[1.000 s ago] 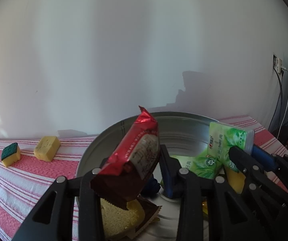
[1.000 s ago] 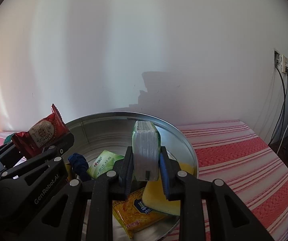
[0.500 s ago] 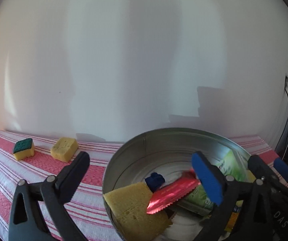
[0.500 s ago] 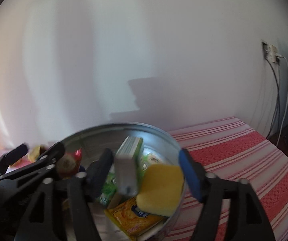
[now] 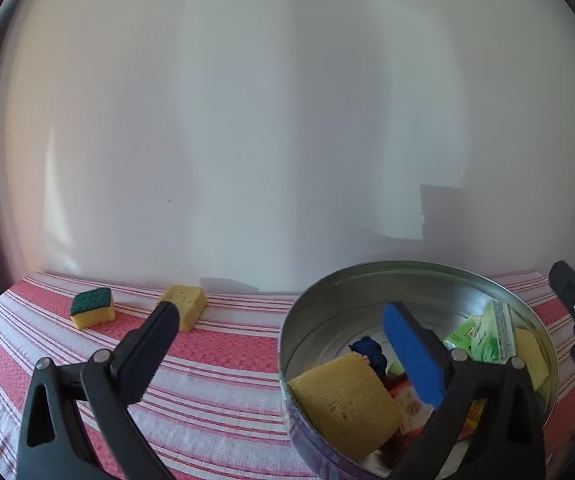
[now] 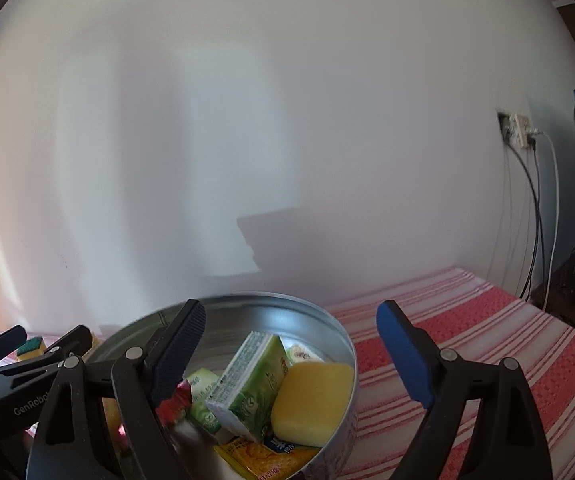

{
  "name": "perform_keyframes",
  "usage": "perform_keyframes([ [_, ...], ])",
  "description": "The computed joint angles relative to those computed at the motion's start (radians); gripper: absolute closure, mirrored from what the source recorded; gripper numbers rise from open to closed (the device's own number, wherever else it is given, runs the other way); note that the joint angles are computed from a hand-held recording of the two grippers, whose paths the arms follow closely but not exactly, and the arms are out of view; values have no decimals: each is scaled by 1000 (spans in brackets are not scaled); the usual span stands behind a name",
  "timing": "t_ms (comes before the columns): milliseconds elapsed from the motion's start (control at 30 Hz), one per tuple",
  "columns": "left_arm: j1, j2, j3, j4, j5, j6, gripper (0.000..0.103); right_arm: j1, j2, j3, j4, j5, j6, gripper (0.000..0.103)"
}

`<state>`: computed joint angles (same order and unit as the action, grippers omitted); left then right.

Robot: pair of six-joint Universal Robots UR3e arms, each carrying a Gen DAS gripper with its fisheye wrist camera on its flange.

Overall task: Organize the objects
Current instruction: 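Lift both grippers from the tin and move toward the two sponges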

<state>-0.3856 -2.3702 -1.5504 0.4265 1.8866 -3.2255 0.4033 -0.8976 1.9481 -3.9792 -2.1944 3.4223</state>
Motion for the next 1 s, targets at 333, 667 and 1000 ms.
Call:
perform_keyframes([
  [333,-9,-62,16,70,61,78,0,14,8,-3,-21,-38,17,14],
  [667,30,2,-104,119,-3,56,0,79,24,-58,4,-143,19,14],
  [1000,66,59,-233,202,-60,64,0,146,59,-113,2,-255,24,14],
])
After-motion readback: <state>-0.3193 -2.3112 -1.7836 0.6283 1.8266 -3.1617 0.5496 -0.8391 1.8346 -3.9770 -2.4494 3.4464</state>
